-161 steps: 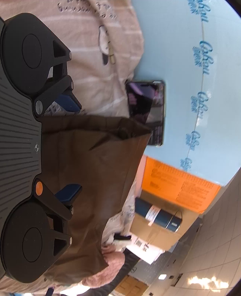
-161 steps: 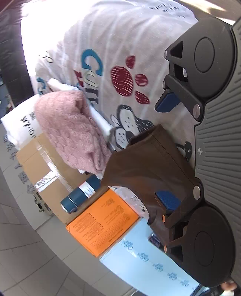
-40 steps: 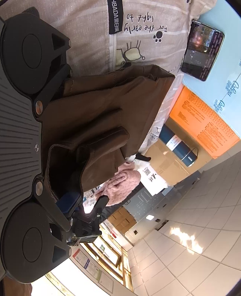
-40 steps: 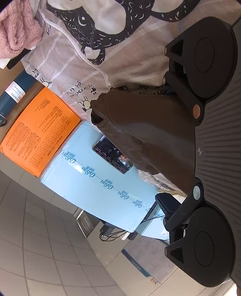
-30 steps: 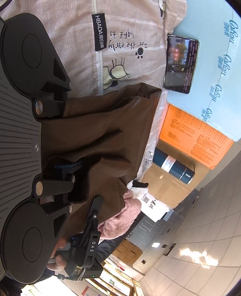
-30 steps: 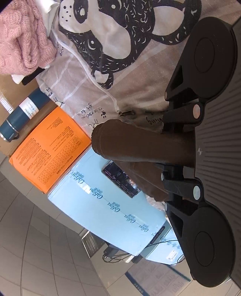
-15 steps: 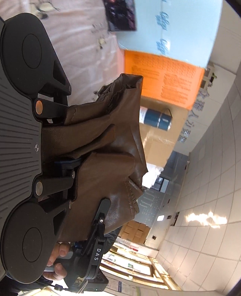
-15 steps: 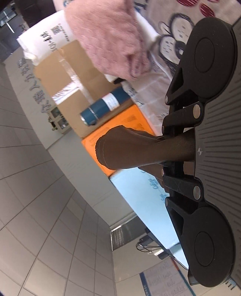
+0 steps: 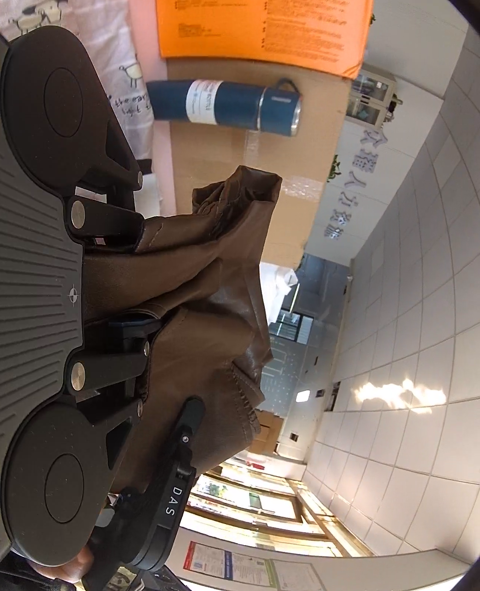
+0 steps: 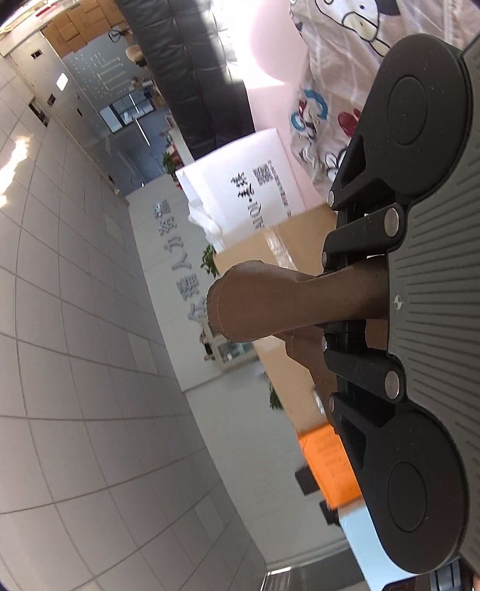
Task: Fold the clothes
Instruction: 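Lift the folded vest with both grippers and carry it onto the pink blanket, then lower the vest onto the pink blanket and open both grippers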
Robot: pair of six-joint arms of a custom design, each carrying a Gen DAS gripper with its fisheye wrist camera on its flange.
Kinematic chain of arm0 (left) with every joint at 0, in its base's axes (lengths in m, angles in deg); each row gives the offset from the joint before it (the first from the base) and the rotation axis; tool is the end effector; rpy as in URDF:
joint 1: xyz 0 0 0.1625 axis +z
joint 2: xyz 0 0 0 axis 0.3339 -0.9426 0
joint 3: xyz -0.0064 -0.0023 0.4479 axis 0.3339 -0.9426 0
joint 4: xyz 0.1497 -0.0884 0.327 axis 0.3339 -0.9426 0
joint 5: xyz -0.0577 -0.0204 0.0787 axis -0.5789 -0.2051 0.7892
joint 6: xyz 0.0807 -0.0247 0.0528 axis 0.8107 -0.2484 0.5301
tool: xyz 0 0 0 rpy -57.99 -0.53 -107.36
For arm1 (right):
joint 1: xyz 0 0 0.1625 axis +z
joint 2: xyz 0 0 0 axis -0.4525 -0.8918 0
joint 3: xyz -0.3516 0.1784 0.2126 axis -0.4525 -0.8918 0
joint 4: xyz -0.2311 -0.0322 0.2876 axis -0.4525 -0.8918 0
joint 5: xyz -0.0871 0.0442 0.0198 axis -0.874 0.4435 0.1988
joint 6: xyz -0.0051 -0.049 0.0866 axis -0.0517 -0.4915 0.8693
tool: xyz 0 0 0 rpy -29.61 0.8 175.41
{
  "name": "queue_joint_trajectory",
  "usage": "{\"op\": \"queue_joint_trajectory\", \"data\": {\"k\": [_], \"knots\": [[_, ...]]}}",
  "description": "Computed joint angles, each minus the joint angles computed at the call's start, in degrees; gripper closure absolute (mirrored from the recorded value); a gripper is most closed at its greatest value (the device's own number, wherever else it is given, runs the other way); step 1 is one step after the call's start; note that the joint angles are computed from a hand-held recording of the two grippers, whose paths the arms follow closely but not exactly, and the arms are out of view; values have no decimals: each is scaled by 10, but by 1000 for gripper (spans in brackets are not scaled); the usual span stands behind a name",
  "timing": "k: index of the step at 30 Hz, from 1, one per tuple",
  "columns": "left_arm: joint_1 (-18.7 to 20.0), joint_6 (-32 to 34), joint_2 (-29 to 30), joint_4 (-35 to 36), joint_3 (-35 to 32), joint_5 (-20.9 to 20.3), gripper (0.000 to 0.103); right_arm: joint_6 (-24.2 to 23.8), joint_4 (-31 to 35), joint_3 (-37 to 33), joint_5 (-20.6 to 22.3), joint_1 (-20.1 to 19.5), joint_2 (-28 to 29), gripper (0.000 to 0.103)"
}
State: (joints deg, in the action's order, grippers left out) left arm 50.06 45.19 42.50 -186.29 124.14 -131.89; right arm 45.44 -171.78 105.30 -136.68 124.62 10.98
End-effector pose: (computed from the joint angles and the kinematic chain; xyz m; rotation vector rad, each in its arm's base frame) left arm -0.0605 -0.6315 0.2608 0.6152 2.2464 -1.6650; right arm 0.2567 -0.6997 0.0512 -0.8062 2.3790 -1.6811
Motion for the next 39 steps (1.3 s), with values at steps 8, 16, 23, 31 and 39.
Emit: {"op": "queue_joint_trajectory", "data": {"k": [8,16,23,31,39], "knots": [[15,-35,54,64,-75,97,55,-15,78,-172,-149,-5,90,78],[33,-6,86,5,-88,103,14,-35,79,-251,-226,-7,151,43],[11,88,78,-110,-41,119,2,14,-53,-169,-187,-13,129,2],[-12,152,27,-212,75,116,0,3,-216,30,-150,21,83,0],[-17,163,-30,-266,185,98,0,-22,-270,123,-246,84,81,0]]}}
